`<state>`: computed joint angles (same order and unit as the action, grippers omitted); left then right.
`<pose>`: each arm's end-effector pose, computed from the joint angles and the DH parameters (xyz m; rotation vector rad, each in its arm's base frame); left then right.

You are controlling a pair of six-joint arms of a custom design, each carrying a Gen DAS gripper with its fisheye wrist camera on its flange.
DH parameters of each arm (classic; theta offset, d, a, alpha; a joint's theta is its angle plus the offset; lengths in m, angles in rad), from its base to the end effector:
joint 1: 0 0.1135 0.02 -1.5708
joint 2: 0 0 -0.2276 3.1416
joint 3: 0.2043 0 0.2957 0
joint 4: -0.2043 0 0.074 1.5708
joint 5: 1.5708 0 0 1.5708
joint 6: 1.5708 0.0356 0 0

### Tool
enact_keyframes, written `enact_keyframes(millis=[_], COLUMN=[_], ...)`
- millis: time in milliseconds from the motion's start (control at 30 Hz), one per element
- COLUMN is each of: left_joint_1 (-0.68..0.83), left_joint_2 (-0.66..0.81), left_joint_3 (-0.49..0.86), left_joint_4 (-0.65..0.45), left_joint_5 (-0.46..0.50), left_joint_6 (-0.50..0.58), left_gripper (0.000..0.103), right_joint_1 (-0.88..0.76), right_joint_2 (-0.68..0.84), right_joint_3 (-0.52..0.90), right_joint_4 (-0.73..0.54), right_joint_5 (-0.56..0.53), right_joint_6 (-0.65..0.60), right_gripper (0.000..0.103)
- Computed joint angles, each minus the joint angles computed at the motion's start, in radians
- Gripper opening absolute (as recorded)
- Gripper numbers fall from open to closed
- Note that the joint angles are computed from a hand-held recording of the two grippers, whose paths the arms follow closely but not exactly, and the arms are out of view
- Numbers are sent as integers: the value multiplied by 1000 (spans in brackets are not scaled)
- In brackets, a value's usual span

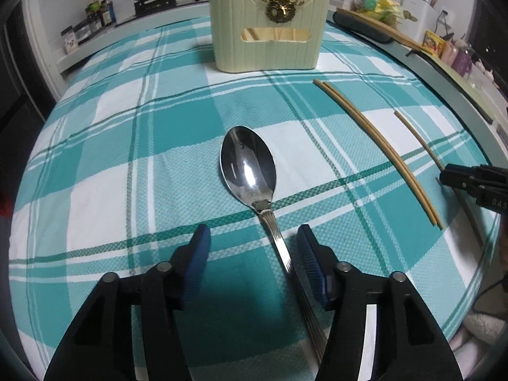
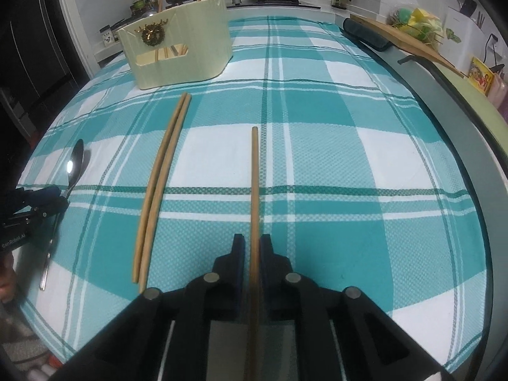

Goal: Organize utensils
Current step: 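Close the left tool on the spoon handle while the right tool grasps a chopstick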

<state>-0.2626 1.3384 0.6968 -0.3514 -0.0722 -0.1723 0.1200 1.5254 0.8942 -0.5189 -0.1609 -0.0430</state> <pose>0.2858 -0.0742 0.1180 0.0882 2.5600 -0.0739 0.3204 0.0444 0.1188 -0.2679 2.7049 0.2413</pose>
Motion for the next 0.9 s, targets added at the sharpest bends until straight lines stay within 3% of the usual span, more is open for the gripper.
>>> enact_keyframes(millis=[33,100,300,567,667,733,900], left_joint_1=[10,21,-30,-16,-2,0,21], left_joint_2=[-5,1,134,278,298,304,258], left_joint_3=[-3,0,108,245,260,263,234], left_joint_4=[-1,-1,-29,-38,-18,10,29], left_joint_5=[16,33,-136,-141,-125,-121,-69], left_joint_6=[-19,-65,-181,-218,-208,-181,-159], left_gripper=[66,71,75,75,68,43,42], right_joint_1=[-13,-21,-50,-24,10,33,14], right_joint_2=[5,14,120,349,415,451,492], right_joint_3=[5,20,143,395,473,510,568], right_joint_4=[-5,-26,-108,-181,-184,-167,-157], right_joint_5=[-47,-72,-76,-50,-23,6,-48], right_joint_6=[-4,-9,-78,-143,-144,-148,-88], right_gripper=[35,41,41,42,35,10,6])
